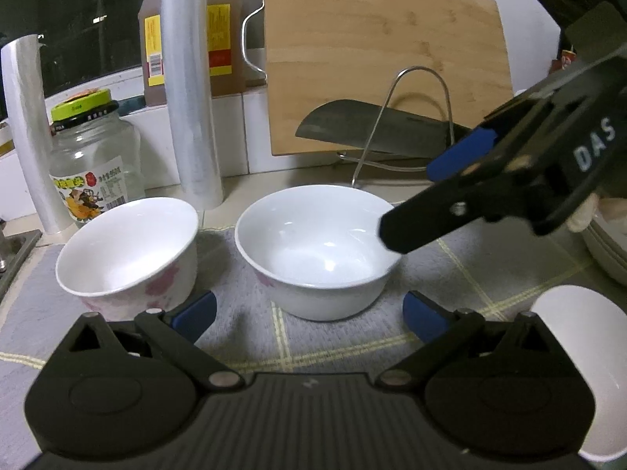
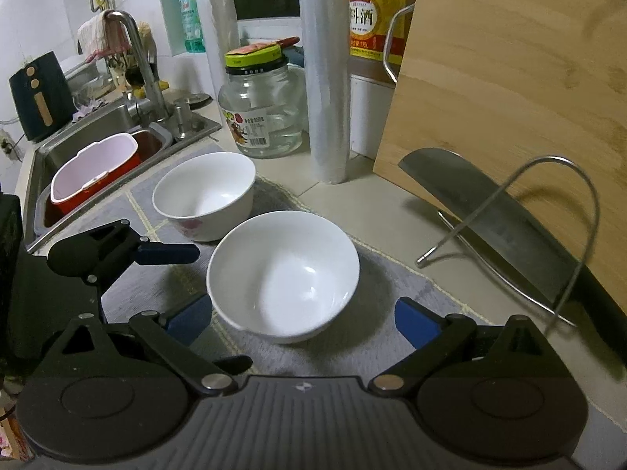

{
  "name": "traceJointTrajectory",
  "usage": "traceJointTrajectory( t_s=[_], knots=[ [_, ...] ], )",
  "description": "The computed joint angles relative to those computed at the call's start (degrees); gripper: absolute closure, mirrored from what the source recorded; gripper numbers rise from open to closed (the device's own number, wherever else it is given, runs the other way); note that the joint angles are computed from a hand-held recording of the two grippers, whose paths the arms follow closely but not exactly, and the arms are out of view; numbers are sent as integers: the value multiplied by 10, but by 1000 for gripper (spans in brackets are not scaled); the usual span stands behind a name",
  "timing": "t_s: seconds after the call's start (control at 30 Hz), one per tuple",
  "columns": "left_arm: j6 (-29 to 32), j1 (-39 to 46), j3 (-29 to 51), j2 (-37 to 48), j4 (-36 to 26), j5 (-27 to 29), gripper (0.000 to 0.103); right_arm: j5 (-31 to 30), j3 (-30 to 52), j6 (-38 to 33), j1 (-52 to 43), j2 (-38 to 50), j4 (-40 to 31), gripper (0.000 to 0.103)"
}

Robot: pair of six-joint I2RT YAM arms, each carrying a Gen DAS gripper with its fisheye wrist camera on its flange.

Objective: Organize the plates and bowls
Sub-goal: 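Move the right gripper to the plain white bowl and grasp its rim, then carry the plain white bowl with the right gripper over the stacked bowl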

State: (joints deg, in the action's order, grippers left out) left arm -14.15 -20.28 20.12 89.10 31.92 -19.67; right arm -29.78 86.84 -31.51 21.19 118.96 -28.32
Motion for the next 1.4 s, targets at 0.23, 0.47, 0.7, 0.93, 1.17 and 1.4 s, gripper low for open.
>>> traceJointTrajectory(
  t_s=[0.23,0.47,0.7,0.93,1.17,1.4],
  knots=[
    [9,17,9,22,21,20,5,18,59,9,16,54,-12,11],
    [14,31,12,37,40,36,7,25,99,14,24,91,-24,20],
    [23,37,9,42,59,50,9,25,127,18,31,111,-32,27],
    [30,42,5,47,74,62,12,17,137,17,32,118,-40,29],
    [39,46,5,50,84,75,17,15,139,18,32,119,-42,30],
    [39,44,7,51,82,74,17,15,137,19,31,118,-41,30]
  ],
)
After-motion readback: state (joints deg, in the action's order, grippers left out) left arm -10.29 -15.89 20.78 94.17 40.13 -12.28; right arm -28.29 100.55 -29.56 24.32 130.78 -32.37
